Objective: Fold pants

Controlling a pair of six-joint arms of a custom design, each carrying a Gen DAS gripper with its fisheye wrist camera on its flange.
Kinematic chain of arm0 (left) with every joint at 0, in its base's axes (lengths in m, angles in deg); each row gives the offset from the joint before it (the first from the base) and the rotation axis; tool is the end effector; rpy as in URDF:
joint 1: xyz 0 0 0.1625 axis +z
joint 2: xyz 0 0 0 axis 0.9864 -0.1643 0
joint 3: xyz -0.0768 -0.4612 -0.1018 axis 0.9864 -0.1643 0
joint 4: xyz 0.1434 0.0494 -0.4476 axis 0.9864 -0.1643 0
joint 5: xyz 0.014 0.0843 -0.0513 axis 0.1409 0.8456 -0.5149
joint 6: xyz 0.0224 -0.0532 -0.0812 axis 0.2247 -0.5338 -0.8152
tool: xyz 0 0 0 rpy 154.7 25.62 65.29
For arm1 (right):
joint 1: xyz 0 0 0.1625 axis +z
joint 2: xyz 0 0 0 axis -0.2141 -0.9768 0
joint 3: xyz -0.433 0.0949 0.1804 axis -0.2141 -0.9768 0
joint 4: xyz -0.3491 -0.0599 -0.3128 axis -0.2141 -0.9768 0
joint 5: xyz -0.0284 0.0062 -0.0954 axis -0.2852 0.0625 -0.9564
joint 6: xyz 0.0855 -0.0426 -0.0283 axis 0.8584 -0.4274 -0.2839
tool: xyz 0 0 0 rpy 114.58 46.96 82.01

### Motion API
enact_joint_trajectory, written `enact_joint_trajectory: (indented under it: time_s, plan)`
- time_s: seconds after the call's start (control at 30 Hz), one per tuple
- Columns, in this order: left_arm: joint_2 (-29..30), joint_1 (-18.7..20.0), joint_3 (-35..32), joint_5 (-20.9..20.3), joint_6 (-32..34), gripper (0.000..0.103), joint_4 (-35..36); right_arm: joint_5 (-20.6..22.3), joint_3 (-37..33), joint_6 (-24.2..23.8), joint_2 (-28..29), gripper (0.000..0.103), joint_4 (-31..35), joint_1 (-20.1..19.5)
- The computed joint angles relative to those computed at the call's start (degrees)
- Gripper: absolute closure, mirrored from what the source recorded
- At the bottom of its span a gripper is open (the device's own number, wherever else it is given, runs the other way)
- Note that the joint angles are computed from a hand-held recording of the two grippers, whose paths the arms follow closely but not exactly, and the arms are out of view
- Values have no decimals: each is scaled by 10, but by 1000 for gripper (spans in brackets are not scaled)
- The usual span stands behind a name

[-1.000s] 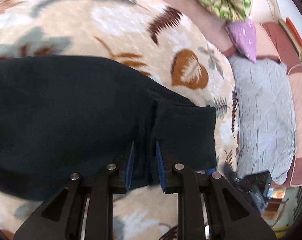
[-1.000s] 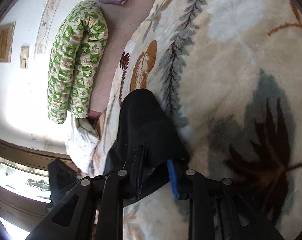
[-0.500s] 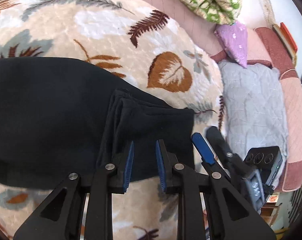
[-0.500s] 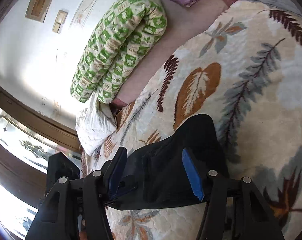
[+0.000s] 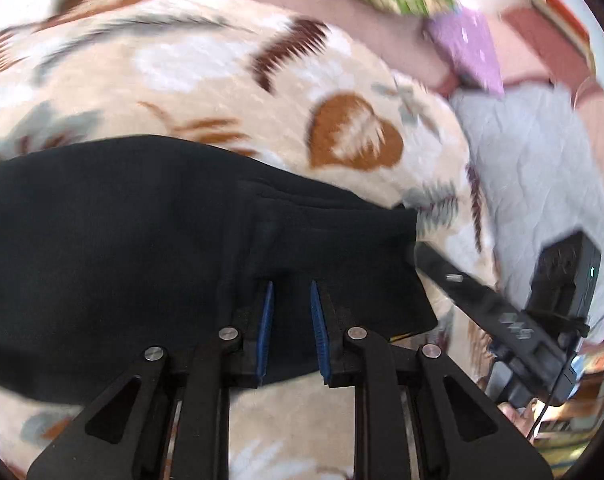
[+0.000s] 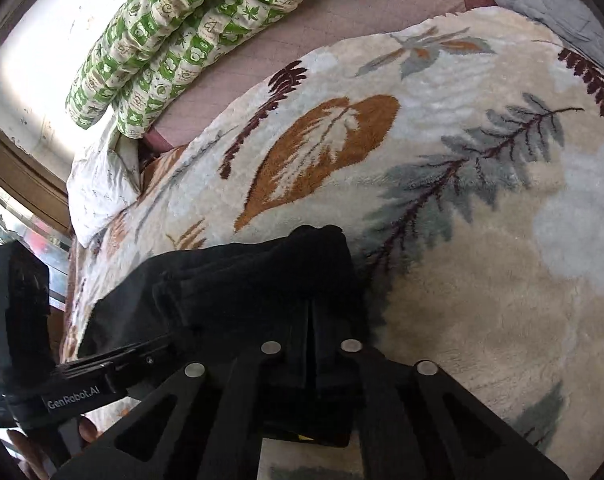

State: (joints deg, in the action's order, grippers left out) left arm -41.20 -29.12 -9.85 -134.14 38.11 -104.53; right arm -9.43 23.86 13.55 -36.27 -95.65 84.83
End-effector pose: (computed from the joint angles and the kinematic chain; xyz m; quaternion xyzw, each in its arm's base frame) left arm -0.3773 -0.7615 -0.0199 -0.0042 0.9691 -0.1917 0.1549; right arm -0.1002 -0.7833 0.3111 0.1309 -0.9440 0.2874 0.0952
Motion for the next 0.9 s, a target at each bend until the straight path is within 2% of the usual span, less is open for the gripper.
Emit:
enact_joint_trajectory:
  time_s: [0.07,0.13,0.2,0.27,0.37,0.43,0.53,0.63,0.8,0.9]
  plan:
    - [-43,3,51,5,0,85,-32,35,15,24,-24,73,-1,-2]
    - [-87,5,99,26,-5,85,-59,80,38,39,-51,64,-11,-6]
    - [-137,8,152,53,-18,85,-79,90,58,28,-71,60,-17,3]
    - [-189,13,194,90,-52,85,-56,70,79,-1,-82,49,-20,23]
    - [-255,23,255,122,-97,85,-55,44,114,-44,-79,44,-27,59]
    - [-284,32,283,126,-114,85,-58,23,137,-74,-65,42,-38,87]
    - [-307,47,311,110,-117,85,-75,-26,171,-128,-31,41,-89,129]
    - [-314,64,320,75,-102,84,-88,-75,187,-171,17,41,-141,168]
    - [-317,76,332,34,-71,84,-129,-150,192,-206,87,37,-234,211]
    - [-316,77,333,24,-56,84,-141,-191,185,-225,124,37,-292,223]
